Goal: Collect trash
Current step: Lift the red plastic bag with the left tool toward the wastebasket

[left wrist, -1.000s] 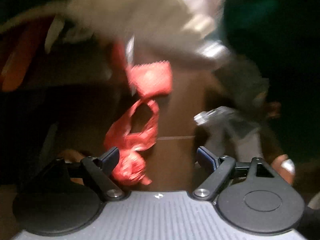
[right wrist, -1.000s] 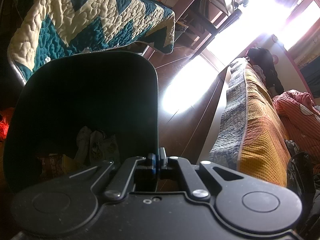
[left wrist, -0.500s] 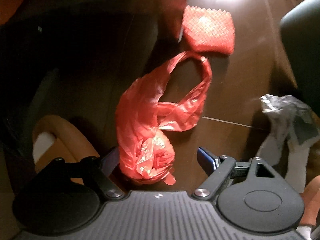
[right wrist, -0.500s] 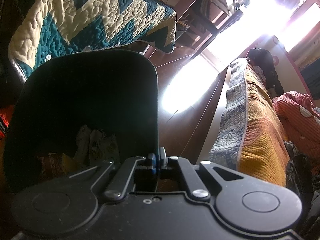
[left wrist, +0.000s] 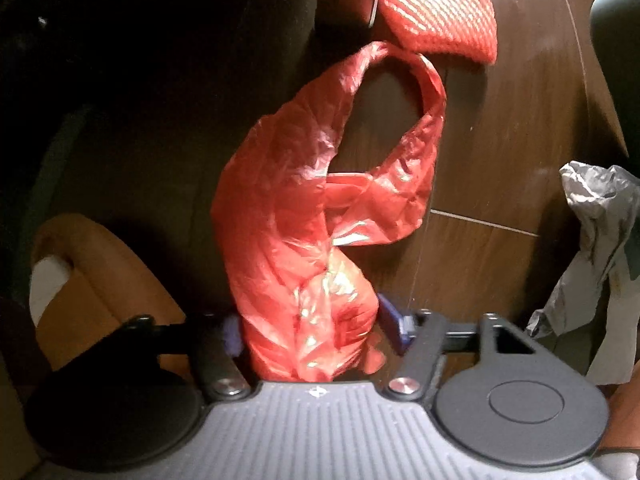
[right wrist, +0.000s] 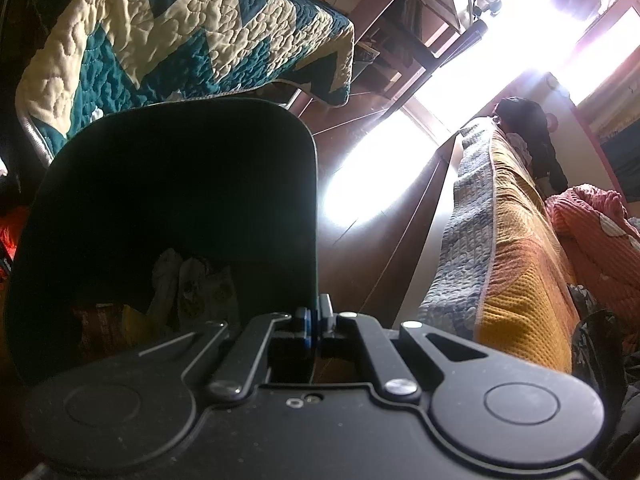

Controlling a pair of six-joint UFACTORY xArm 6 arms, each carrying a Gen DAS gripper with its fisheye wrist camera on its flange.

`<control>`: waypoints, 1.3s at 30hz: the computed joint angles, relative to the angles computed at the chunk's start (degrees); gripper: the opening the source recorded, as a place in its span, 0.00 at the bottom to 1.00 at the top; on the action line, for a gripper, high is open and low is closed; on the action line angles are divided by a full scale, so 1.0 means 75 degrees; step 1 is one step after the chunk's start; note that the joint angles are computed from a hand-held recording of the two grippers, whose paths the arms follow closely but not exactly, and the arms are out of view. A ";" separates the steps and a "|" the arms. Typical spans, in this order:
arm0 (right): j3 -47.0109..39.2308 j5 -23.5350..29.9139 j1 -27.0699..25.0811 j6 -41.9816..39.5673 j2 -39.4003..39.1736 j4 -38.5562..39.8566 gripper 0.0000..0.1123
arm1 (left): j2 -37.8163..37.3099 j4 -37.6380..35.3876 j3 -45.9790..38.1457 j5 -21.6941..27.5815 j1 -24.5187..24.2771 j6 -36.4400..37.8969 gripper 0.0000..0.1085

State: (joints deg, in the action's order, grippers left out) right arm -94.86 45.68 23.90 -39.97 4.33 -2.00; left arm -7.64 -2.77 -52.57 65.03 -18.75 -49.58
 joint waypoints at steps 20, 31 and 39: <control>-0.0035 -0.0104 -0.0042 0.0343 0.0123 -0.0273 0.03 | -0.0452 0.0811 -0.0648 0.0396 -0.0904 -0.0017 0.52; 0.0123 -0.0248 -0.0168 0.0354 0.0055 -0.0207 0.03 | -0.1084 0.0891 -0.1698 0.0996 -0.1655 0.0085 0.52; 0.0248 -0.0287 -0.0189 0.0210 -0.0048 -0.0074 0.03 | -0.1357 0.1582 -0.2762 0.0962 -0.2177 -0.0033 0.52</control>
State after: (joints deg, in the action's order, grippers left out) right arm -93.00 43.53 22.49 -38.40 3.97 -2.56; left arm -17.82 9.09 -73.28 72.25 -35.07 -49.83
